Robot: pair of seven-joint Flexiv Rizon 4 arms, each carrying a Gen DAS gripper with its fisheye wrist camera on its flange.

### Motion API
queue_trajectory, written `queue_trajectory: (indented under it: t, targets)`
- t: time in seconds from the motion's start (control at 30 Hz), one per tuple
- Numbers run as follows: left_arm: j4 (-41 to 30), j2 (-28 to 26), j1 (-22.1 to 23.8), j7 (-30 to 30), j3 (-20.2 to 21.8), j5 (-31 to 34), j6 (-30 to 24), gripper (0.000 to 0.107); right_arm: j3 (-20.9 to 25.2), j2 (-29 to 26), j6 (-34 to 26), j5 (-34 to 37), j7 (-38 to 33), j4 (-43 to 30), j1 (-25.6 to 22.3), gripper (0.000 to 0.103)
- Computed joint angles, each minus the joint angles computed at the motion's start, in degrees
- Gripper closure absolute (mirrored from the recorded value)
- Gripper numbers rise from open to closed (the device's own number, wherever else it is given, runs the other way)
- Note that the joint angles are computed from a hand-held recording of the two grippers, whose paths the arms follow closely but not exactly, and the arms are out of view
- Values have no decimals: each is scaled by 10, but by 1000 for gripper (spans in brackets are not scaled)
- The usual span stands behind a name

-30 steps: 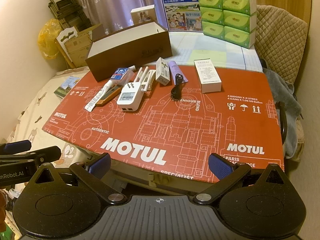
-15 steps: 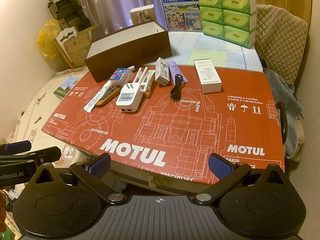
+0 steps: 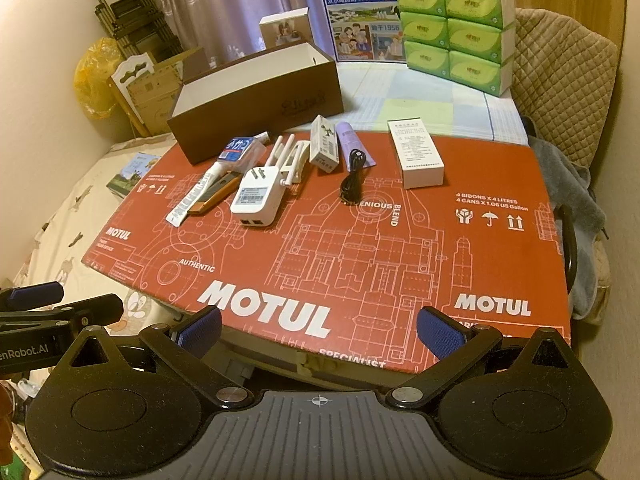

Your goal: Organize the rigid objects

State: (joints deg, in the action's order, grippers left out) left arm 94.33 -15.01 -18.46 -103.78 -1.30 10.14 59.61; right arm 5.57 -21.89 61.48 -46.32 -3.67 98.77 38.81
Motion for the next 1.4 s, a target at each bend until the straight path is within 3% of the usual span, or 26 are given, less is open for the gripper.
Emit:
queue_trajectory:
  t: [0.6, 1.03, 1.4]
  targets:
    - [-2, -5, 0, -1, 1, 0, 0, 18, -4, -5, 10, 5, -10, -1, -7, 2]
    - [-51, -45, -15, -18, 9, 9, -19, 18, -5, -14, 14, 17, -22, -12, -6, 2]
    - [-93, -69, -33, -54, 17, 24, -43, 18, -8, -8, 52, 36, -63, 5, -29, 2]
